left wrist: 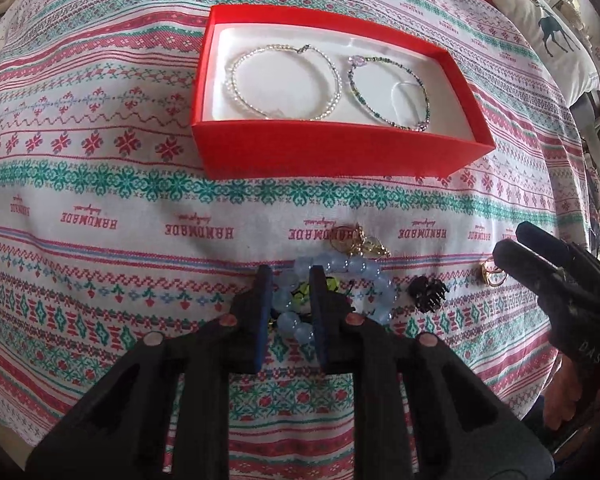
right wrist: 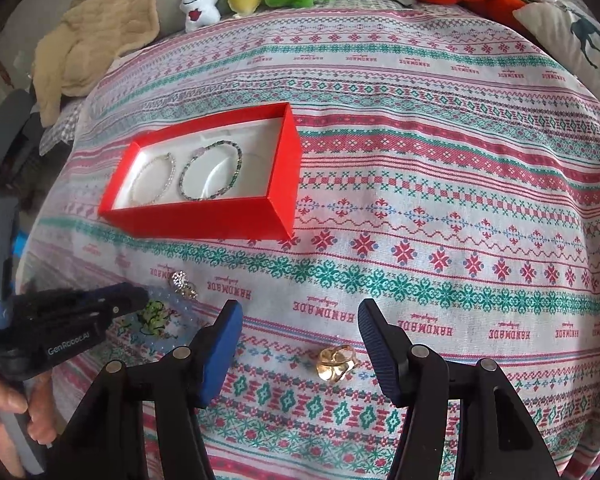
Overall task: Organize jewelry
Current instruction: 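Grasp the light blue bead bracelet with the left tool while the right approaches the black hair clip, then lift the blue bracelet with the left tool while the right grasps the black hair clip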
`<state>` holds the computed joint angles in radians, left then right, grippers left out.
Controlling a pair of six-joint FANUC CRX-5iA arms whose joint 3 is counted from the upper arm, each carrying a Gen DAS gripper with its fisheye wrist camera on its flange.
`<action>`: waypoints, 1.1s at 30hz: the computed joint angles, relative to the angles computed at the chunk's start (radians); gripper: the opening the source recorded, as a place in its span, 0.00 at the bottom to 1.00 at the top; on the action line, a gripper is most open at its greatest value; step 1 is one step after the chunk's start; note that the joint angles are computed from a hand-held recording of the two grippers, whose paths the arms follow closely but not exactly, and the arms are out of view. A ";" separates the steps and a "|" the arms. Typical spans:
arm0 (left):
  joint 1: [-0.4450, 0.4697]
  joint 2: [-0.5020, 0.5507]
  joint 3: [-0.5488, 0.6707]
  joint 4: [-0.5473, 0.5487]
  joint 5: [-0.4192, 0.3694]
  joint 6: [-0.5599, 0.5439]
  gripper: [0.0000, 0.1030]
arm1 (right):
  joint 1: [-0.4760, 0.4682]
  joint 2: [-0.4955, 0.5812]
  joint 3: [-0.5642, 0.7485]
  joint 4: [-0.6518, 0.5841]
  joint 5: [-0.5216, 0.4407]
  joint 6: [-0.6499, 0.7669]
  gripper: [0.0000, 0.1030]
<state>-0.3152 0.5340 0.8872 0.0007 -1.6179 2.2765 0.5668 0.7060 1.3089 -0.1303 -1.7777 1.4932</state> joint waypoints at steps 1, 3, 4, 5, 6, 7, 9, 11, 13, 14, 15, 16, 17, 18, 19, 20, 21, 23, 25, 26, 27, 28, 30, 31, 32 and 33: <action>-0.002 0.011 0.014 -0.004 -0.010 -0.005 0.20 | 0.002 0.000 0.000 -0.009 -0.006 0.012 0.59; -0.005 0.030 0.037 -0.008 -0.022 -0.010 0.20 | 0.009 -0.004 -0.008 -0.017 -0.014 0.035 0.59; -0.006 0.032 0.039 -0.008 -0.021 -0.009 0.20 | 0.012 -0.011 -0.023 -0.023 -0.010 0.043 0.59; -0.006 0.034 0.042 -0.008 -0.019 -0.007 0.20 | 0.013 -0.010 -0.022 -0.035 -0.018 0.047 0.59; -0.007 0.036 0.044 -0.008 -0.016 -0.004 0.19 | 0.011 -0.007 -0.016 -0.054 -0.031 0.047 0.59; -0.006 0.032 0.037 -0.004 -0.005 0.001 0.13 | 0.008 -0.001 -0.004 -0.075 -0.047 0.044 0.59; -0.005 0.025 0.029 0.002 0.011 0.013 0.13 | 0.006 0.011 0.015 -0.112 -0.071 0.033 0.59; -0.008 0.013 0.019 -0.001 0.026 0.015 0.13 | 0.012 0.012 0.007 -0.117 -0.076 0.037 0.59; -0.011 0.001 0.013 -0.006 0.038 0.012 0.13 | 0.024 0.004 -0.019 -0.102 -0.067 0.051 0.59; -0.011 -0.008 0.005 -0.002 0.051 0.013 0.13 | 0.030 -0.003 -0.036 -0.097 -0.063 0.057 0.59; -0.011 -0.018 -0.006 0.003 0.066 0.011 0.13 | 0.035 -0.005 -0.043 -0.095 -0.065 0.062 0.59; -0.011 -0.030 -0.021 0.007 0.081 0.010 0.13 | 0.037 -0.005 -0.043 -0.098 -0.068 0.068 0.59; -0.012 -0.042 -0.032 0.007 0.092 0.012 0.13 | 0.040 -0.004 -0.042 -0.098 -0.070 0.074 0.59; -0.014 -0.053 -0.041 0.007 0.101 0.014 0.13 | 0.043 0.000 -0.033 -0.094 -0.076 0.081 0.59; -0.015 -0.065 -0.051 0.007 0.109 0.013 0.13 | 0.046 -0.001 -0.037 -0.090 -0.074 0.088 0.59; -0.016 -0.075 -0.057 0.006 0.119 0.013 0.13 | 0.049 -0.001 -0.037 -0.086 -0.074 0.095 0.59; -0.015 -0.089 -0.073 0.005 0.133 0.008 0.13 | 0.053 -0.004 -0.046 -0.080 -0.071 0.102 0.59; -0.012 -0.113 -0.095 0.009 0.162 0.003 0.13 | 0.061 -0.003 -0.049 -0.069 -0.071 0.116 0.57; -0.005 -0.144 -0.131 0.013 0.196 0.000 0.13 | 0.069 -0.010 -0.063 -0.059 -0.063 0.138 0.52; -0.003 -0.154 -0.141 0.014 0.208 0.002 0.13 | 0.075 -0.016 -0.076 -0.052 -0.057 0.150 0.48; 0.001 -0.169 -0.160 0.017 0.226 0.003 0.13 | 0.079 -0.023 -0.092 -0.047 -0.047 0.163 0.44; 0.004 -0.181 -0.175 0.019 0.240 0.005 0.13 | 0.087 -0.034 -0.116 -0.036 -0.031 0.179 0.35; 0.006 -0.200 -0.194 0.015 0.255 0.011 0.13 | 0.105 -0.062 -0.179 -0.002 0.014 0.211 0.24; 0.006 -0.205 -0.195 0.012 0.256 0.014 0.13 | 0.112 -0.074 -0.204 0.013 0.034 0.221 0.24; 0.009 -0.212 -0.204 0.013 0.264 0.014 0.13 | 0.114 -0.080 -0.215 0.016 0.043 0.220 0.23; 0.010 -0.217 -0.210 0.016 0.273 0.016 0.13 | 0.114 -0.081 -0.215 0.014 0.045 0.220 0.23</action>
